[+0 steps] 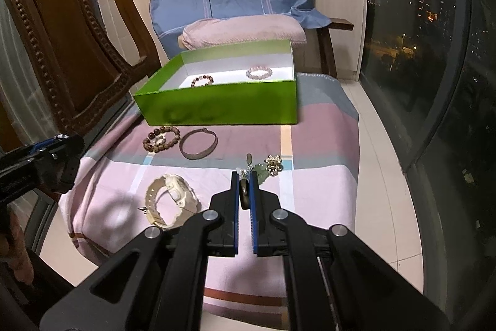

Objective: Organize jewelry
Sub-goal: 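Carry the black charm into the green box and open the right tool while the left holds the watch, then lower the black watch band into the green box and open the left tool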

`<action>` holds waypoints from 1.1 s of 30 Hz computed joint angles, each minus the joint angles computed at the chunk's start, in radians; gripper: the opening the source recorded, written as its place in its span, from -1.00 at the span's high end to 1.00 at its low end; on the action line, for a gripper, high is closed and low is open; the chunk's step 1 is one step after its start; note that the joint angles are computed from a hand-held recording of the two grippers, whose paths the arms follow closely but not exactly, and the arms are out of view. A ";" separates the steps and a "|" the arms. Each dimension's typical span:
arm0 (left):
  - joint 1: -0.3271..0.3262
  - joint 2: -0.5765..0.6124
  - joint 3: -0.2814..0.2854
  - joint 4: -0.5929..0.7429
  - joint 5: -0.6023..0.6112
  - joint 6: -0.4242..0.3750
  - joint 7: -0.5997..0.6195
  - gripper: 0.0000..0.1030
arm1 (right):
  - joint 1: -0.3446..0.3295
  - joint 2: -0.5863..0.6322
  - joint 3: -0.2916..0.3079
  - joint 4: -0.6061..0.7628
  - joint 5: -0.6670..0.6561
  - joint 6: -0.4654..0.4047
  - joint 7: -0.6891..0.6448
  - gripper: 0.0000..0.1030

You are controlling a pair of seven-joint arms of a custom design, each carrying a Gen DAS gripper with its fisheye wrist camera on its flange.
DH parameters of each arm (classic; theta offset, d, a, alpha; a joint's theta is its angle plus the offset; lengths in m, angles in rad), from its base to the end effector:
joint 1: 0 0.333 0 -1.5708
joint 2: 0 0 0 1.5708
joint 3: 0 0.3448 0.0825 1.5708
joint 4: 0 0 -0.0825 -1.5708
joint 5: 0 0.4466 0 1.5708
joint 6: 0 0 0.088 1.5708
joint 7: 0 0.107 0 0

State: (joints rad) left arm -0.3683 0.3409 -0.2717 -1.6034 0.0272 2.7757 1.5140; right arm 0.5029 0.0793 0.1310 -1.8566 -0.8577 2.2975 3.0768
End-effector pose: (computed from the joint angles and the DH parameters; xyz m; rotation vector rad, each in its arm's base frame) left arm 0.6389 -0.4389 0.5454 -1.2828 2.2885 -1.1014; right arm 0.5579 0.3871 0.5261 -1.3800 2.0859 -0.7881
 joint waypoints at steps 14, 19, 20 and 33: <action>-0.008 0.042 0.007 0.060 -0.001 -0.039 -0.006 0.21 | -0.009 0.166 -0.076 0.303 -0.025 -0.034 -0.137 0.88; -0.014 0.047 0.014 0.070 0.016 -0.053 -0.019 0.21 | -0.013 0.343 -0.162 0.566 0.014 -0.111 -0.238 0.87; -0.015 0.050 0.014 0.074 0.018 -0.055 -0.020 0.21 | -0.017 0.379 -0.175 0.612 0.039 -0.136 -0.268 0.84; -0.017 0.068 0.007 0.092 0.020 -0.084 -0.007 0.21 | 0.094 -0.007 -0.125 0.050 -0.302 -0.096 0.245 -0.66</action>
